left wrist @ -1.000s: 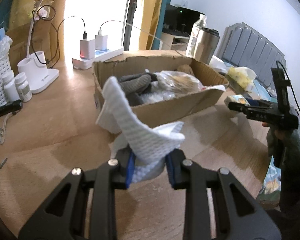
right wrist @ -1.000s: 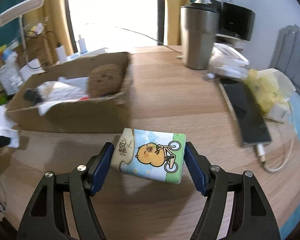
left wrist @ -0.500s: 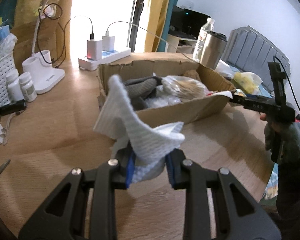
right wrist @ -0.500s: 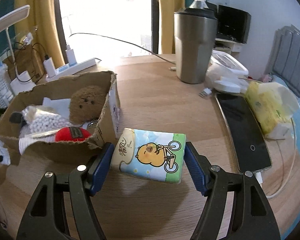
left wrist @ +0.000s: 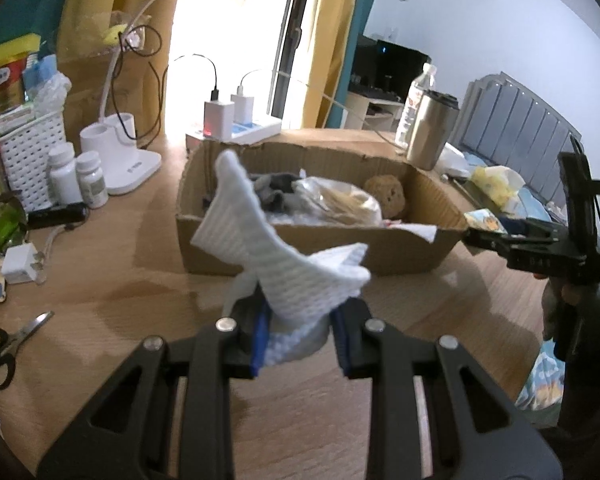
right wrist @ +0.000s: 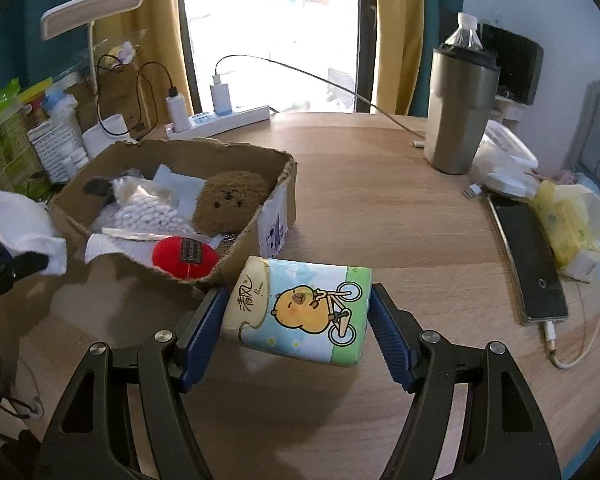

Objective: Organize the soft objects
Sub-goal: 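Carry the towel with the left gripper and tissue pack with the right gripper over the box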

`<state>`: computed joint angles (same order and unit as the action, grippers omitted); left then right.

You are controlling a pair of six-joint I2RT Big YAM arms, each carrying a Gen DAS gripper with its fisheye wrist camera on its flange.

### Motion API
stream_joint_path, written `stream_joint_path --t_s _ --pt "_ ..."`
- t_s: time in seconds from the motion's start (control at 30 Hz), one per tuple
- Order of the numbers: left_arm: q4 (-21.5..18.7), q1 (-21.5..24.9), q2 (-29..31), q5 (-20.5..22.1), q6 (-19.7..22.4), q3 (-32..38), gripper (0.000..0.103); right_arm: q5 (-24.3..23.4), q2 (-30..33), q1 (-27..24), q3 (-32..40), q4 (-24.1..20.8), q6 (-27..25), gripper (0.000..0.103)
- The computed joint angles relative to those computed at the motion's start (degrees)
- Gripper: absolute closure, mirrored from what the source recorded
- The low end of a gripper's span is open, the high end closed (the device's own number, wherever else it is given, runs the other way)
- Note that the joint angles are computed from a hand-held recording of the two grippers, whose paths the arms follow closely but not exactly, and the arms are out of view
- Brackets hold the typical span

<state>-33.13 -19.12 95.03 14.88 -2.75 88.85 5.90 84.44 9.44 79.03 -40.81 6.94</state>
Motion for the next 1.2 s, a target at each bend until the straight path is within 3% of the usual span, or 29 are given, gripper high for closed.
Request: stream_joint_path --t_s 0.53,1.2 --pt "3.2 1.6 -1.7 2.3 0.7 0.5 0.075 1.8 -3.9 2.7 0.7 1.6 0.5 0.029" --pt "2.0 1.3 3.9 3.0 0.6 8.2 0.075 -2.4 2.3 5.8 7.0 3.7 -0.4 0.029"
